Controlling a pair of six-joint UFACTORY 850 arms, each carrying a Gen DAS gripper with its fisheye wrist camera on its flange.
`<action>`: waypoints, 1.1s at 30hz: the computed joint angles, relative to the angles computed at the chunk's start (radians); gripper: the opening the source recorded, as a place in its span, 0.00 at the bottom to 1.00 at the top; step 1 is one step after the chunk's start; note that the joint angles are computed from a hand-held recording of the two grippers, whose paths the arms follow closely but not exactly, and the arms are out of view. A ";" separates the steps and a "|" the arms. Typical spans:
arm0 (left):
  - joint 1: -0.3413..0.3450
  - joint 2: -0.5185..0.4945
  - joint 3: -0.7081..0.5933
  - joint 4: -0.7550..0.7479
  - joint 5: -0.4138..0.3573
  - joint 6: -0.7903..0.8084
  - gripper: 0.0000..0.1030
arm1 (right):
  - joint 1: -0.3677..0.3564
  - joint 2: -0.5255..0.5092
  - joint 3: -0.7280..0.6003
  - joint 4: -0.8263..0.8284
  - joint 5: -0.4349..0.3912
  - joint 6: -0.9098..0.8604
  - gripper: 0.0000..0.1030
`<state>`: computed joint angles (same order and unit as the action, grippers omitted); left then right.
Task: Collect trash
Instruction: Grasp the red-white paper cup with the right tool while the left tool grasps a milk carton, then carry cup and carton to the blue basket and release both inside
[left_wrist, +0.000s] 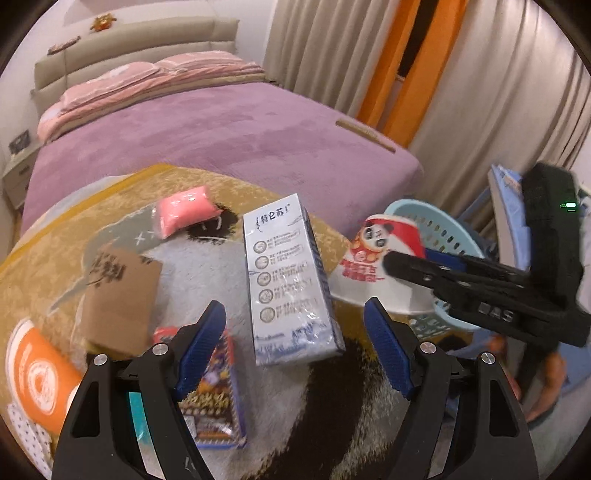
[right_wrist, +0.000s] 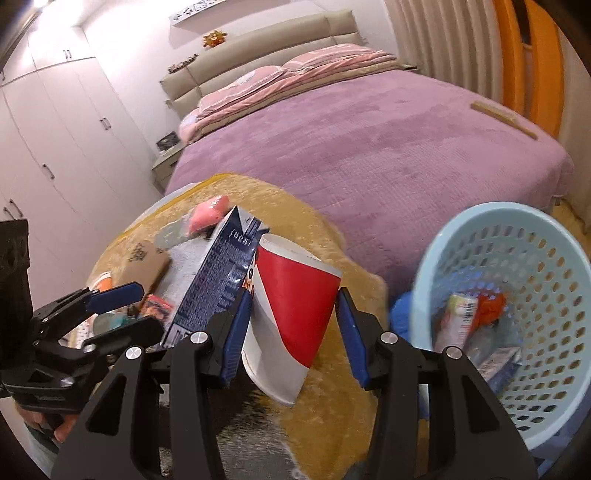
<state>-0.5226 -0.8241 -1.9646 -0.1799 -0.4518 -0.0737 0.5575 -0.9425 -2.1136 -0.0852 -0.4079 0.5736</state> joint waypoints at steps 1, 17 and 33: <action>0.000 -0.023 -0.034 0.002 -0.022 -0.011 0.73 | 0.005 0.008 0.009 -0.089 -0.009 0.075 0.43; -0.052 -0.344 -0.528 0.265 -0.338 -0.303 0.57 | -0.024 0.126 0.198 -0.195 0.099 0.204 0.43; -0.090 -0.181 -0.329 0.136 -0.039 -0.186 0.55 | -0.070 0.267 0.383 -0.629 0.159 0.709 0.43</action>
